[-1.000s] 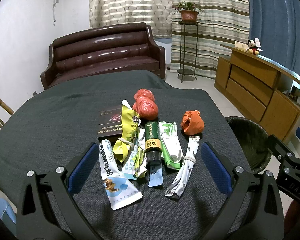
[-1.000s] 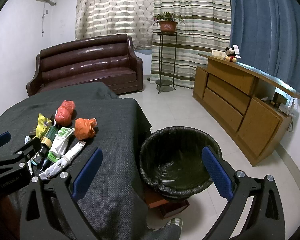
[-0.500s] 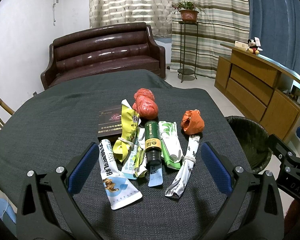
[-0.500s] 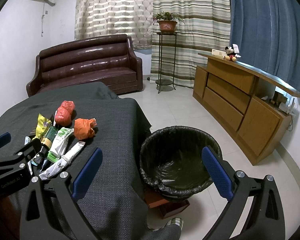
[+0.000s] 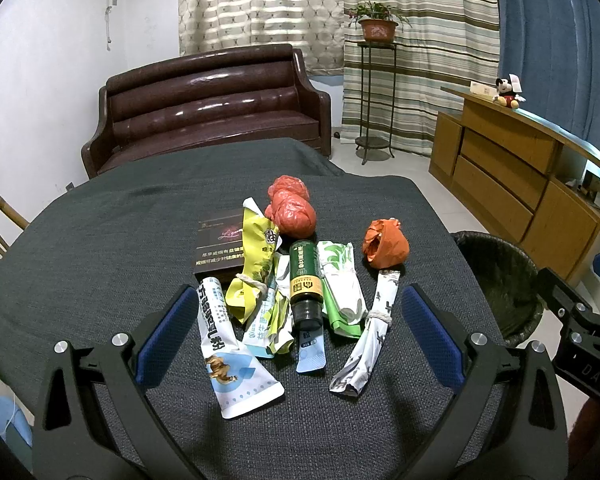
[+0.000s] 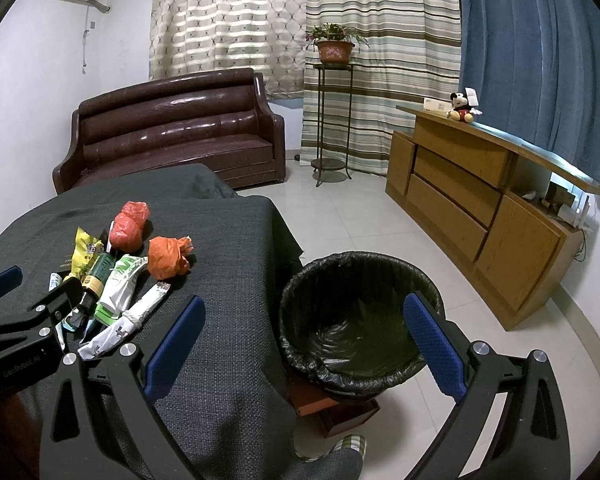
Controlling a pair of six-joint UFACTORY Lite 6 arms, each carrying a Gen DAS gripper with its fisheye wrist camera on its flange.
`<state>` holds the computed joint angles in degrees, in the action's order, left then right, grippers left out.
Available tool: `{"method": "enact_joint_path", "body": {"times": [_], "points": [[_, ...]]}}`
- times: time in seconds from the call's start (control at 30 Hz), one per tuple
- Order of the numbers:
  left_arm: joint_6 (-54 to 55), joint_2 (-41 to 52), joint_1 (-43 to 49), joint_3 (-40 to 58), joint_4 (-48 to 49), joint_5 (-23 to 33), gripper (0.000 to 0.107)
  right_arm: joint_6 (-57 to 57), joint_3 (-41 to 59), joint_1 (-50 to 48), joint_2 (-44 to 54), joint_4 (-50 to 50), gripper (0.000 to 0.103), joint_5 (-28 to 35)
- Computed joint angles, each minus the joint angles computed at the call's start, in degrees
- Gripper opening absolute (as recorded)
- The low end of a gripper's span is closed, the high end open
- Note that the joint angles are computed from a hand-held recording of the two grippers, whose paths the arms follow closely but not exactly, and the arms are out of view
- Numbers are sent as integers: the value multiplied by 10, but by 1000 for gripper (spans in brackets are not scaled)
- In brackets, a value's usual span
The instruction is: Collect trash
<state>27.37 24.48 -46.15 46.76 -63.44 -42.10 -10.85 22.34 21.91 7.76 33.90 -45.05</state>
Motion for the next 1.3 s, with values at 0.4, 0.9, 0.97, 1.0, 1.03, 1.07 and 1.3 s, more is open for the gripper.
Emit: {"method": "enact_joint_path", "body": {"times": [0.4,0.9,0.97,1.0,1.03,1.07,1.3], "points": [[4,0,-1,1,-5,1,99,0,-1,-4,-1,-4,97,3],[-110,11,56,-72,94,5,95,15,28,-3,43,-28,96,26],[-120,11,68,-80,106,13,86,21,29,-2,47,-32,96,29],[-125,13,75,-81,114,17,85,25,30,-4,48,-38,96,31],[-125,13,85,-79,119,25,85,26,29,-2,48,-38,96,32],[-129,12,92,-84,123,28,85,26,30,0,49,-38,96,33],[-122,7,97,-91,119,45,85,29,39,4,59,-46,95,37]]}}
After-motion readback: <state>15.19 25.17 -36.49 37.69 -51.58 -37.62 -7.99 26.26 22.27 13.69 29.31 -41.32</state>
